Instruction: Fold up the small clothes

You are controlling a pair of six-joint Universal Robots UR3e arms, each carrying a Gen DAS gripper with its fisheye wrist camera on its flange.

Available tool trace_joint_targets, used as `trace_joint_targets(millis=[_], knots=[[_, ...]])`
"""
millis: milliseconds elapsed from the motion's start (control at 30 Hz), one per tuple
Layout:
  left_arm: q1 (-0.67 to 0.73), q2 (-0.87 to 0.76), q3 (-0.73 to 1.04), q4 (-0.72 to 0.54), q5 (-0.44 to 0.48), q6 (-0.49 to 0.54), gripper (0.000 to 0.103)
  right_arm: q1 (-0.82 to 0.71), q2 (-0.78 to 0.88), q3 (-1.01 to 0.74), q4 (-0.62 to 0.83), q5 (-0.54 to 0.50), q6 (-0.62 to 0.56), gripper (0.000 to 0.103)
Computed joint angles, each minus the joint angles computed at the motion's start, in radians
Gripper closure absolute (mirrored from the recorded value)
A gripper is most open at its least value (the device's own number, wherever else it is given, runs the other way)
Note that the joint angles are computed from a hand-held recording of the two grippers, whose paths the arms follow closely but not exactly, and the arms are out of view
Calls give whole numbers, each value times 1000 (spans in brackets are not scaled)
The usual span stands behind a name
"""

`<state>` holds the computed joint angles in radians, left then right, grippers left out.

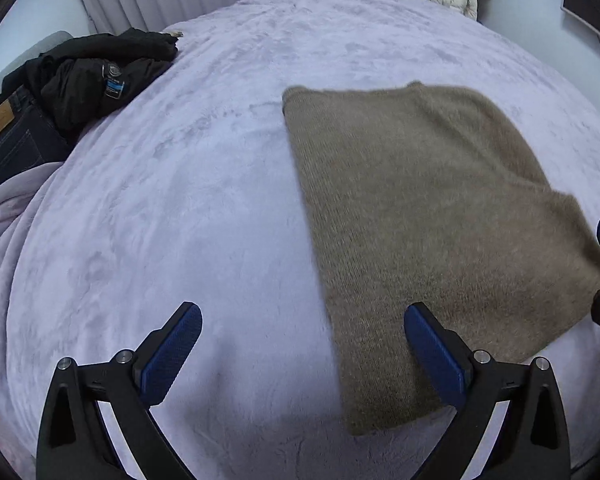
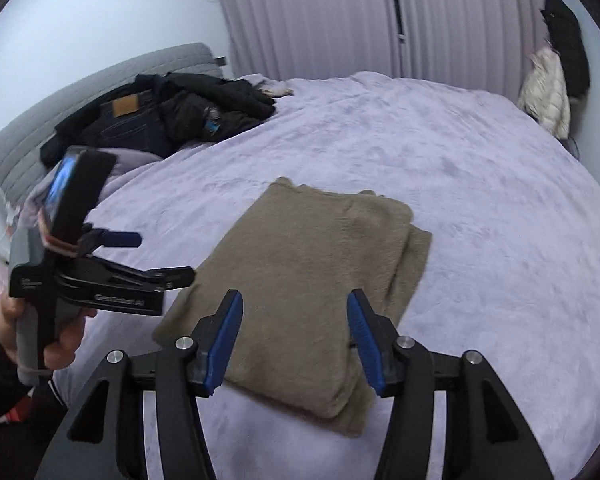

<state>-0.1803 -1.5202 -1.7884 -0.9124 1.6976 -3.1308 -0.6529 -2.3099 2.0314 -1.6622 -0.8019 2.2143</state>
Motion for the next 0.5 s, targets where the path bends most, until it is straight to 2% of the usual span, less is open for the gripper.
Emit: trace_joint_targets(millis=[33, 100, 167, 267, 333, 367, 400, 433, 500], knots=[[-6, -5, -26, 23, 13, -10, 1, 18, 4, 34, -39, -32, 9, 45], [10, 22, -61, 26, -17, -4, 1, 89, 97, 97, -196, -166, 127, 48], [14, 50, -49, -12, -20, 15, 1, 41, 131, 124, -190, -199, 160, 50], [29, 97, -19, -3, -40, 50, 1, -99, 73, 42, 43, -120, 67, 47], [36, 53, 57, -12, -30, 33, 1, -159, 28, -21, 129, -63, -2, 46], [37, 4, 118, -29, -11, 4, 1, -165, 27, -55, 137, -37, -14, 42], [43, -36, 163, -44, -4, -20, 1, -151, 36, -80, 113, -23, -2, 40], [56, -92, 233, -78, -11, -47, 1, -104, 71, -97, 22, -24, 54, 34], [81, -194, 360, -151, -44, -100, 1, 38, 201, -133, -228, -72, 200, 32]])
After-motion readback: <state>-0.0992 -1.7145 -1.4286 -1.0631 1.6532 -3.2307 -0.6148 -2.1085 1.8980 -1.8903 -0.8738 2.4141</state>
